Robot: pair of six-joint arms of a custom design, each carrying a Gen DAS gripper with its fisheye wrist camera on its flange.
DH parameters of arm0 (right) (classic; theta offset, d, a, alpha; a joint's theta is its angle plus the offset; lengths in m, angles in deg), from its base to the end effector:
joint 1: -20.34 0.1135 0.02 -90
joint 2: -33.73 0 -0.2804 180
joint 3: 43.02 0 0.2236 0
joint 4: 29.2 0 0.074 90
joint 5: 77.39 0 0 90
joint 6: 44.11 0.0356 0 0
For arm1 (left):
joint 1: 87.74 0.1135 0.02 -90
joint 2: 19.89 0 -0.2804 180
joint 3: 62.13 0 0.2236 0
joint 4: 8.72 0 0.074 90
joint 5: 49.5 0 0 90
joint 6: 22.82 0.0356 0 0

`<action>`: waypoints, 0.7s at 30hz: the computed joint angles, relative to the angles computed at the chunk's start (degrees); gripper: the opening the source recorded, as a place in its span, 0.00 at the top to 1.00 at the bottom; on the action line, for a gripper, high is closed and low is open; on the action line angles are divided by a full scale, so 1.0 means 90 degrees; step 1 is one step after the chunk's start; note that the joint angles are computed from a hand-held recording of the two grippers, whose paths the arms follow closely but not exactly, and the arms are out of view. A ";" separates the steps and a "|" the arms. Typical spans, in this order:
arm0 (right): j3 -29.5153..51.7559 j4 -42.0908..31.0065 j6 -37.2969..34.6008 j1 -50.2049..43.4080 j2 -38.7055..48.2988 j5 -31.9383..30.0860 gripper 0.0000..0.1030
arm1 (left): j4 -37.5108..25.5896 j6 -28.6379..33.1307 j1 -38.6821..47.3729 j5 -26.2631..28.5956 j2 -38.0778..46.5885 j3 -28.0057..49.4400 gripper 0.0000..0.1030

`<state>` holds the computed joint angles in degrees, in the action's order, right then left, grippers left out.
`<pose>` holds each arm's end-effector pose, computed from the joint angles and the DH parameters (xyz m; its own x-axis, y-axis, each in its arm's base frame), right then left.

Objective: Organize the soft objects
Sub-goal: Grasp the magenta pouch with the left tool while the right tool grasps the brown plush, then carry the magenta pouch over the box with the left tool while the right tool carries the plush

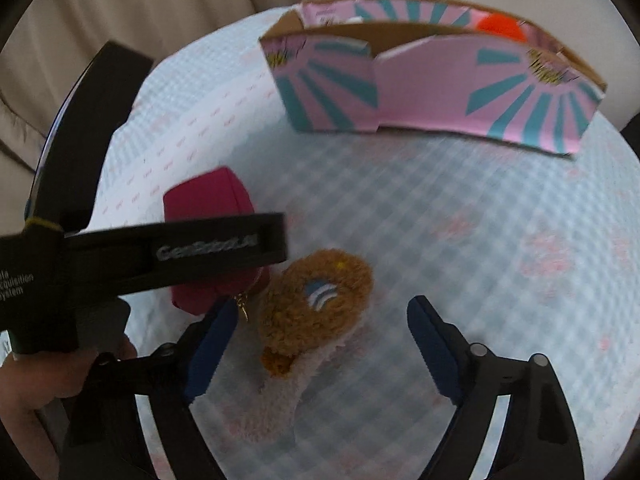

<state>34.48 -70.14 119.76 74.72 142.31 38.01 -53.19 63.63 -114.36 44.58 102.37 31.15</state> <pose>0.2067 0.2623 0.1629 -0.7852 0.3940 -0.4777 0.3496 0.9188 0.1832 0.3533 -0.1799 0.1373 -0.8841 0.3740 -0.2801 0.4111 0.9076 -0.0857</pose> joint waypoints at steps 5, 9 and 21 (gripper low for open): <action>-0.0025 0.0359 -0.0239 -0.0174 0.0239 -0.0414 0.43 | 0.0216 -0.0034 0.0023 0.0202 0.0036 -0.0110 0.16; -0.0035 0.0363 -0.0265 -0.0202 0.0238 -0.0396 0.48 | 0.0377 0.0013 0.0034 0.0297 -0.0113 -0.0305 0.27; 0.0161 -0.0137 -0.0125 -0.0249 -0.0138 -0.0360 0.52 | 0.0082 0.0106 0.0206 0.0527 -0.1104 -0.0741 0.49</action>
<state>35.93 -71.37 118.63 72.48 141.07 34.77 -52.45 64.58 -112.50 49.33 92.44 24.48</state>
